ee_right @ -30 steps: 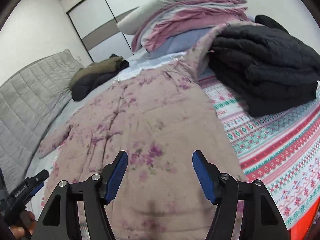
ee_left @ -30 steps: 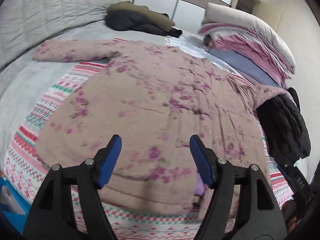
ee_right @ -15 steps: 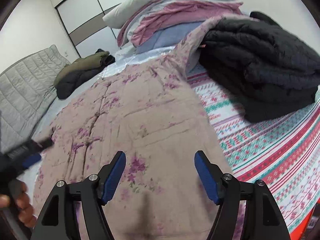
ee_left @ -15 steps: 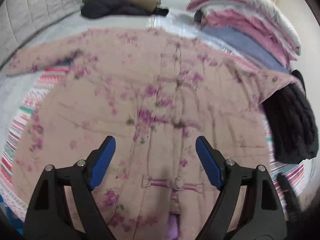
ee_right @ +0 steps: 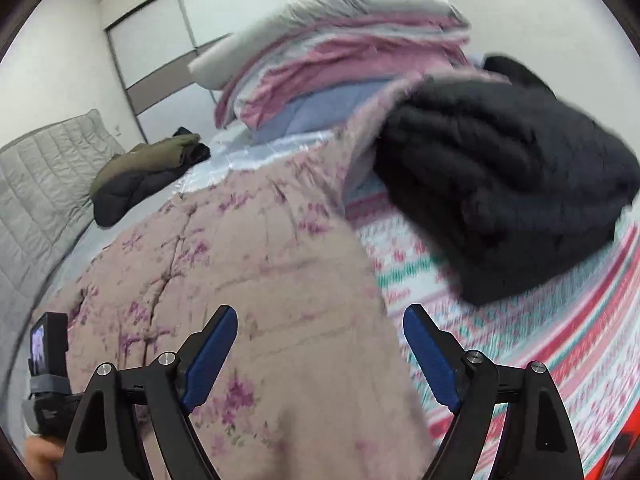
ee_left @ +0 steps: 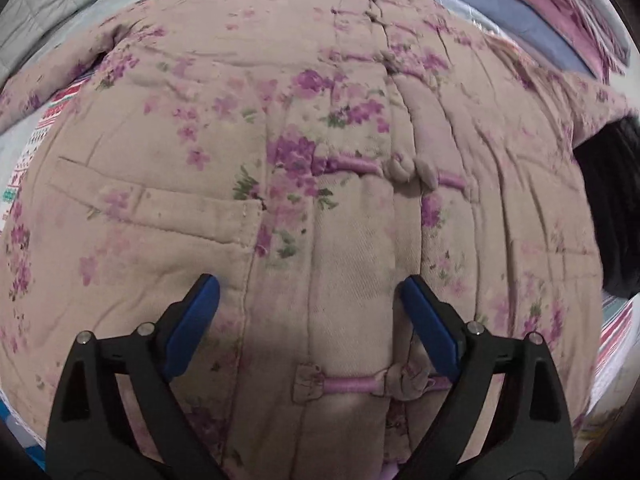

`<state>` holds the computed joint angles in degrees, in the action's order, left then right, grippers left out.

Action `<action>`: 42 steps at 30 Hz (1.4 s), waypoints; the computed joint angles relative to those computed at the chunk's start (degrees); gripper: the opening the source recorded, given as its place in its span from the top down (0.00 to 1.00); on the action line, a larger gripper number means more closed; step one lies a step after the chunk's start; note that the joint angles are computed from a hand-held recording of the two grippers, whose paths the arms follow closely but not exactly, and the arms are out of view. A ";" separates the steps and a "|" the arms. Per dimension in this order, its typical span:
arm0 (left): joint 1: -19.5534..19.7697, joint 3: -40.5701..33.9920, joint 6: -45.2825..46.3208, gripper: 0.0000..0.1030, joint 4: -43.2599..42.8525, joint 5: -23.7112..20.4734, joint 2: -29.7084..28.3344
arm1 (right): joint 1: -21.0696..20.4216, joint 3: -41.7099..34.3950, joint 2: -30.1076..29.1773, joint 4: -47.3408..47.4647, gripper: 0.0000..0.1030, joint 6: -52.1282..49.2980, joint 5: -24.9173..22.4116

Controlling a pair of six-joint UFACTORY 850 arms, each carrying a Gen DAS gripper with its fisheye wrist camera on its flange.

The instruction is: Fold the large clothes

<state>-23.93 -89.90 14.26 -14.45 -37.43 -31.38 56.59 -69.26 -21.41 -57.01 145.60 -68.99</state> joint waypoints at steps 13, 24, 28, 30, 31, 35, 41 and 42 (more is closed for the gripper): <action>1.98 2.36 4.07 0.10 -4.86 9.73 3.71 | -10.03 20.09 26.63 -10.97 0.16 13.92 0.90; 3.40 -0.71 1.67 0.11 -7.22 4.01 0.42 | -40.94 26.30 34.96 -3.77 0.16 3.98 27.16; 3.20 -1.61 -0.04 0.11 -5.08 3.75 -0.46 | -45.30 25.81 31.73 -2.18 0.19 3.91 26.85; 3.40 -2.59 -0.35 0.11 -5.12 2.53 -1.23 | -45.65 24.53 30.17 -3.06 0.73 2.04 25.35; 3.65 -2.90 0.13 0.11 -5.95 2.04 -1.45 | -46.12 23.19 28.93 -1.17 0.86 -1.49 24.76; 3.99 -2.95 0.44 0.11 -6.42 2.47 -1.27 | -40.86 18.18 25.28 -4.29 0.89 -2.45 13.98; 5.27 -3.87 -0.29 0.11 -7.74 2.86 -1.45 | -27.37 1.28 11.74 -20.04 0.90 -14.68 -6.23; 5.46 -4.12 -0.68 0.11 -7.71 2.90 -1.58 | -25.37 -3.26 8.15 -23.15 0.90 -18.48 -6.27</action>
<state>-18.47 -94.02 13.58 -22.16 -34.53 -32.96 31.22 -72.52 -13.26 -80.16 127.13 -75.26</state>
